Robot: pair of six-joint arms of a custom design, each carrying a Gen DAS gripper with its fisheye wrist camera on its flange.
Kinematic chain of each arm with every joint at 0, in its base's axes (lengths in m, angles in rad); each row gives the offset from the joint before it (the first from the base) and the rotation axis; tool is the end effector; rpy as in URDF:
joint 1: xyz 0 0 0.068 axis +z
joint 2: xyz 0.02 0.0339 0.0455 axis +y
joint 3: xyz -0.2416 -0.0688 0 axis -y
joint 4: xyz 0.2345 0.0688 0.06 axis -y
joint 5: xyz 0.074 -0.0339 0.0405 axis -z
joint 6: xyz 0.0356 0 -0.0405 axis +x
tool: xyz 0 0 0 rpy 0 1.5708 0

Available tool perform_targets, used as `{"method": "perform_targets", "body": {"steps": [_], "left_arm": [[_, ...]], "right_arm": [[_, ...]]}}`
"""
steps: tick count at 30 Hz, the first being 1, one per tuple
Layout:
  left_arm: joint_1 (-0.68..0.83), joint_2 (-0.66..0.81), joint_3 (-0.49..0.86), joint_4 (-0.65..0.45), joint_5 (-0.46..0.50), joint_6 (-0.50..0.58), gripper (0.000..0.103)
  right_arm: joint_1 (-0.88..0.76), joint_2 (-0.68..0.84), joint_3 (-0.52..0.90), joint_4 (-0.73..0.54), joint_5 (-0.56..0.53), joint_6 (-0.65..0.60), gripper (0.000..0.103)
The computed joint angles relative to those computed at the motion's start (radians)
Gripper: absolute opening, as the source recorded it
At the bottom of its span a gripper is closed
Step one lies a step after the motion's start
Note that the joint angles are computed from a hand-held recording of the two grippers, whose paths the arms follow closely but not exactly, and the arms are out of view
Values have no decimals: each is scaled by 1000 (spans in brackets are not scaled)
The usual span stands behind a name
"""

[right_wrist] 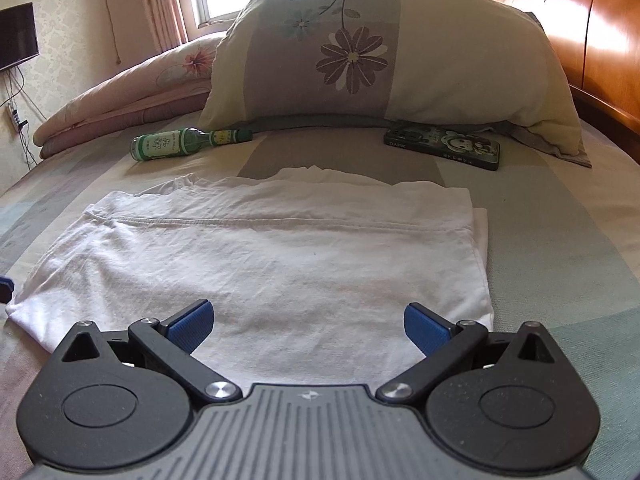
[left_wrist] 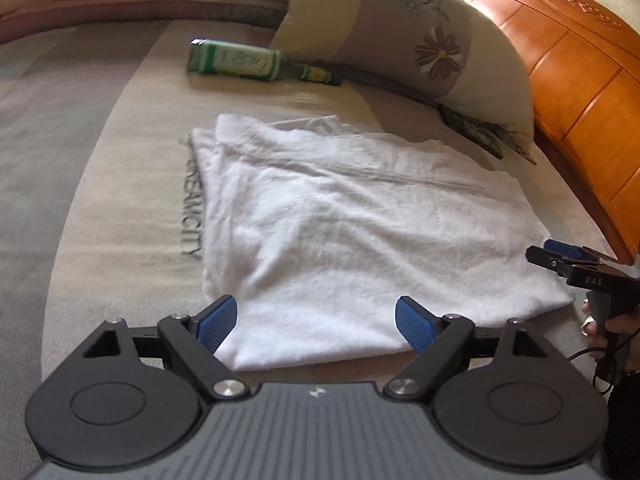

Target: Fold clothes

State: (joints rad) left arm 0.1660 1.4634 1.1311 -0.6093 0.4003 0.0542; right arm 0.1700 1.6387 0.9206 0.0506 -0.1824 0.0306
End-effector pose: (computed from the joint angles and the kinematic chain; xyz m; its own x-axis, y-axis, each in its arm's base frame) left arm 0.2964 0.0356 0.2476 -0.7922 -0.0821 -0.6047 0.1171 0.9520 -0.2827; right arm 0.3321 0.0636 0.1780 -0.6192 -0.0758 -0.7816 -0.2880 0.9479 0.1363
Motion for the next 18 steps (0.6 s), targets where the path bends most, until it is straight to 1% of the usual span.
{"method": "perform_targets", "body": {"steps": [1,4,7,10,12,14,18], "left_arm": [[-31,14,20,4,-13,-13,92],[-139,74,55,52,-101,-53,92],[-227,127,53,106,-193,-71,92],[-270,147,22,125,-240,-81,92],[-285,112,-39,152,-280,-73,92],[-291,67,-81,147,-297,-54,93],[-247,11,-70,53,-235,-55,93]], "right_arm": [[17,-8,-3,-4,8,-8,103],[82,-13,0,-31,60,-36,103],[144,0,12,-64,123,-87,103],[170,18,31,-106,171,-122,103],[162,28,45,-134,164,-121,103],[146,30,56,-155,141,-105,103],[146,28,50,-151,144,-103,103]]}}
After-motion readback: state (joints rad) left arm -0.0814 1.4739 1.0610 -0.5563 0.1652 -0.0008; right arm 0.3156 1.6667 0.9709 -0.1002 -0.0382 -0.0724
